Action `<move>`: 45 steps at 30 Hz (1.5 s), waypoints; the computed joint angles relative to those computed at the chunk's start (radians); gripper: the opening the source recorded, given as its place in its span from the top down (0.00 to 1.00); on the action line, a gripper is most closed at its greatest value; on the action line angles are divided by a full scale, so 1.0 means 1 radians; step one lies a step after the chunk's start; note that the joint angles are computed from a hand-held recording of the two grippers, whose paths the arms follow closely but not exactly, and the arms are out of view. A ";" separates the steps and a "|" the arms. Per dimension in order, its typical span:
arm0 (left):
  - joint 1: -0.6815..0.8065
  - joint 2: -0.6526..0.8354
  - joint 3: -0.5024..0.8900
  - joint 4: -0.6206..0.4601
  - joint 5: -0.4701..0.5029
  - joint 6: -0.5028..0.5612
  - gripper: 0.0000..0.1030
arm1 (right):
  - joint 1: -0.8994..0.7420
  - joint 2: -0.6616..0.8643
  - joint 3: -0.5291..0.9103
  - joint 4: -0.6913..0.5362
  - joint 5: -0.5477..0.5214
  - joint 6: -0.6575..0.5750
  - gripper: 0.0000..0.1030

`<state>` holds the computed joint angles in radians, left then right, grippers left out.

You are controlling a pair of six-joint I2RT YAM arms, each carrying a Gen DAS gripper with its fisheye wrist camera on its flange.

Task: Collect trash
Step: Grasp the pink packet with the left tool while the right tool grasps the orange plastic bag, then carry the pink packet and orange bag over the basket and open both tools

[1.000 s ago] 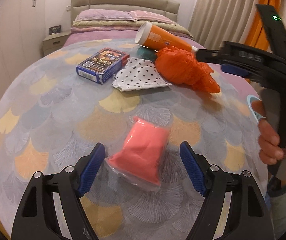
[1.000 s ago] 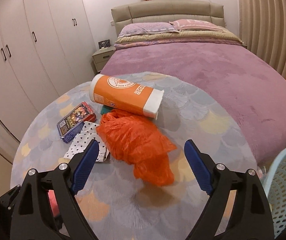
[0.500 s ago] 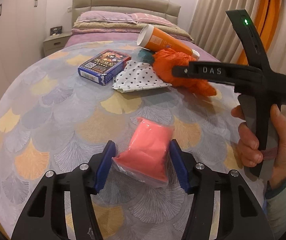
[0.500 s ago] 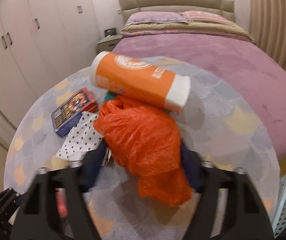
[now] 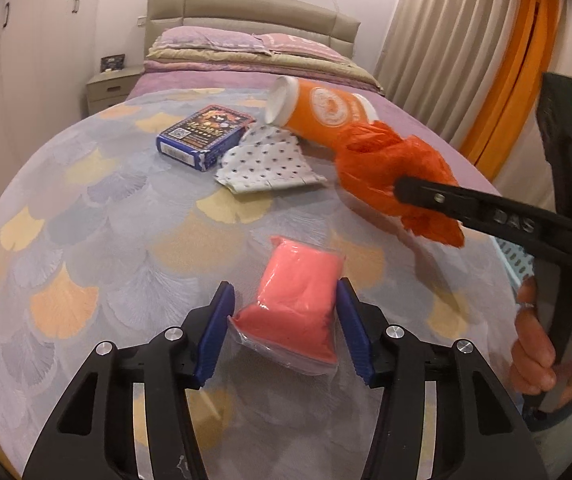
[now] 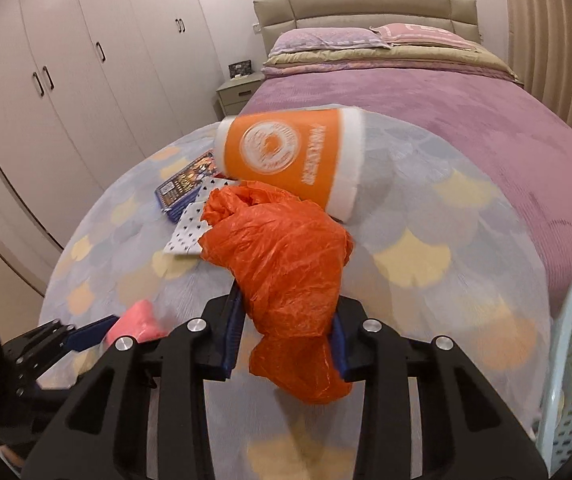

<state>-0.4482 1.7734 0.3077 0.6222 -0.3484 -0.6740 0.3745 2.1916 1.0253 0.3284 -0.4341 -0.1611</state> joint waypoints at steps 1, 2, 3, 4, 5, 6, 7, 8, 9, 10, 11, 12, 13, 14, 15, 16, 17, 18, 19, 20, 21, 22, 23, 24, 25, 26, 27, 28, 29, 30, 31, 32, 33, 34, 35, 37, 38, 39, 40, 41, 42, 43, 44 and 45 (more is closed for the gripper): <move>-0.007 -0.006 -0.001 0.000 0.002 -0.004 0.51 | -0.011 -0.019 -0.030 0.016 -0.005 0.000 0.68; -0.016 -0.014 -0.002 0.002 0.004 -0.006 0.51 | -0.022 -0.036 -0.056 0.030 -0.010 -0.001 0.68; -0.024 -0.019 -0.002 0.006 0.004 -0.006 0.51 | -0.031 -0.050 -0.083 0.048 -0.014 0.000 0.68; -0.035 -0.032 -0.003 0.005 0.001 -0.006 0.51 | -0.048 -0.075 -0.121 0.071 -0.023 -0.001 0.68; -0.047 -0.048 0.000 -0.001 -0.003 -0.003 0.51 | -0.066 -0.097 -0.151 0.086 -0.035 -0.002 0.68; -0.055 -0.063 0.002 -0.008 -0.006 0.002 0.51 | -0.081 -0.114 -0.172 0.095 -0.045 -0.003 0.68; -0.070 -0.084 0.007 -0.021 -0.014 0.005 0.51 | -0.107 -0.141 -0.201 0.106 -0.060 -0.006 0.68; -0.084 -0.105 0.014 -0.037 -0.022 0.010 0.51 | -0.127 -0.168 -0.233 0.122 -0.065 -0.006 0.68; -0.094 -0.120 0.021 -0.047 -0.028 0.015 0.51 | -0.144 -0.188 -0.256 0.135 -0.067 -0.004 0.68; -0.110 -0.145 0.032 -0.061 -0.033 0.024 0.51 | -0.168 -0.216 -0.281 0.146 -0.073 -0.003 0.68; -0.123 -0.154 0.043 -0.070 -0.038 0.027 0.51 | -0.204 -0.250 -0.306 0.151 -0.092 -0.001 0.68; -0.125 -0.166 0.058 -0.082 -0.035 0.039 0.51 | -0.214 -0.261 -0.312 0.150 -0.096 0.001 0.68; -0.139 -0.177 0.075 -0.096 -0.042 0.047 0.51 | -0.253 -0.294 -0.332 0.152 -0.104 0.005 0.68; -0.151 -0.182 0.098 -0.110 -0.048 0.058 0.51 | -0.280 -0.311 -0.342 0.149 -0.111 0.001 0.68; -0.161 -0.183 0.119 -0.121 -0.050 0.067 0.51 | -0.306 -0.326 -0.351 0.147 -0.119 -0.004 0.68; -0.172 -0.184 0.141 -0.130 -0.048 0.078 0.51 | -0.338 -0.345 -0.359 0.144 -0.124 -0.002 0.68; -0.181 -0.179 0.168 -0.140 -0.047 0.090 0.51 | -0.373 -0.362 -0.365 0.141 -0.129 0.002 0.68; -0.190 -0.173 0.192 -0.149 -0.048 0.102 0.51 | -0.395 -0.372 -0.365 0.134 -0.130 0.004 0.68; -0.202 -0.158 0.238 -0.166 -0.047 0.123 0.51 | -0.427 -0.379 -0.360 0.126 -0.129 0.008 0.68; -0.208 -0.147 0.268 -0.177 -0.045 0.135 0.51 | -0.463 -0.382 -0.351 0.110 -0.128 0.012 0.68; -0.218 -0.131 0.298 -0.184 -0.043 0.147 0.51 | -0.486 -0.379 -0.340 0.098 -0.127 0.017 0.68; -0.228 -0.102 0.354 -0.198 -0.037 0.169 0.51 | -0.517 -0.372 -0.323 0.081 -0.125 0.024 0.68; -0.237 -0.084 0.380 -0.202 -0.036 0.178 0.51 | -0.549 -0.358 -0.301 0.060 -0.116 0.035 0.68; -0.243 -0.060 0.421 -0.213 -0.027 0.189 0.51 | -0.570 -0.347 -0.284 0.046 -0.111 0.040 0.68; -0.245 -0.019 0.484 -0.228 -0.002 0.206 0.51 | -0.595 -0.329 -0.259 0.029 -0.104 0.050 0.68; -0.246 0.007 0.520 -0.235 0.012 0.212 0.51 | -0.623 -0.306 -0.231 0.012 -0.097 0.060 0.68; -0.246 0.038 0.561 -0.246 0.030 0.217 0.51 | -0.639 -0.294 -0.215 0.001 -0.090 0.066 0.68; -0.243 0.087 0.629 -0.267 0.058 0.224 0.51 | -0.670 -0.263 -0.183 -0.015 -0.077 0.077 0.68; -0.243 0.115 0.668 -0.277 0.071 0.227 0.51 | -0.684 -0.247 -0.164 -0.023 -0.072 0.080 0.68; -0.242 0.145 0.707 -0.287 0.088 0.230 0.51 | -0.697 -0.228 -0.145 -0.029 -0.066 0.083 0.68; -0.238 0.185 0.759 -0.301 0.114 0.232 0.51 | -0.712 -0.205 -0.125 -0.031 -0.056 0.086 0.68; -0.235 0.228 0.816 -0.320 0.137 0.231 0.51 | -0.724 -0.179 -0.102 -0.037 -0.039 0.089 0.68; -0.231 0.262 0.860 -0.336 0.155 0.233 0.51 | -0.729 -0.156 -0.072 -0.051 -0.026 0.092 0.68; -0.228 0.303 0.915 -0.356 0.173 0.235 0.51 | -0.735 -0.133 -0.048 -0.063 -0.014 0.098 0.68; -0.225 0.342 0.962 -0.374 0.190 0.235 0.51 | -0.743 -0.103 -0.018 -0.082 -0.009 0.101 0.68; -0.221 0.420 1.067 -0.429 0.209 0.230 0.51 | -0.753 -0.051 0.039 -0.123 -0.006 0.102 0.67; -0.224 0.436 1.081 -0.438 0.210 0.226 0.51 | -0.759 -0.021 0.071 -0.146 -0.006 0.099 0.66; -0.221 0.471 1.124 -0.460 0.222 0.221 0.51 | -0.759 -0.001 0.092 -0.159 -0.004 0.099 0.65; -0.220 0.491 1.146 -0.469 0.229 0.218 0.51 | -0.761 0.025 0.117 -0.174 -0.001 0.099 0.65; -0.220 0.514 1.178 -0.487 0.237 0.213 0.51 | -0.763 0.038 0.132 -0.184 -0.001 0.097 0.65; -0.217 0.530 1.200 -0.499 0.245 0.212 0.51 | -0.764 0.049 0.143 -0.191 -0.001 0.098 0.65; -0.216 0.554 1.231 -0.513 0.252 0.211 0.51 | -0.763 0.060 0.154 -0.198 0.000 0.100 0.65; -0.217 0.563 1.243 -0.519 0.254 0.211 0.51 | -0.761 0.072 0.165 -0.204 0.002 0.101 0.64; -0.222 0.576 1.264 -0.527 0.255 0.210 0.51 | -0.764 0.086 0.175 -0.203 0.000 0.100 0.64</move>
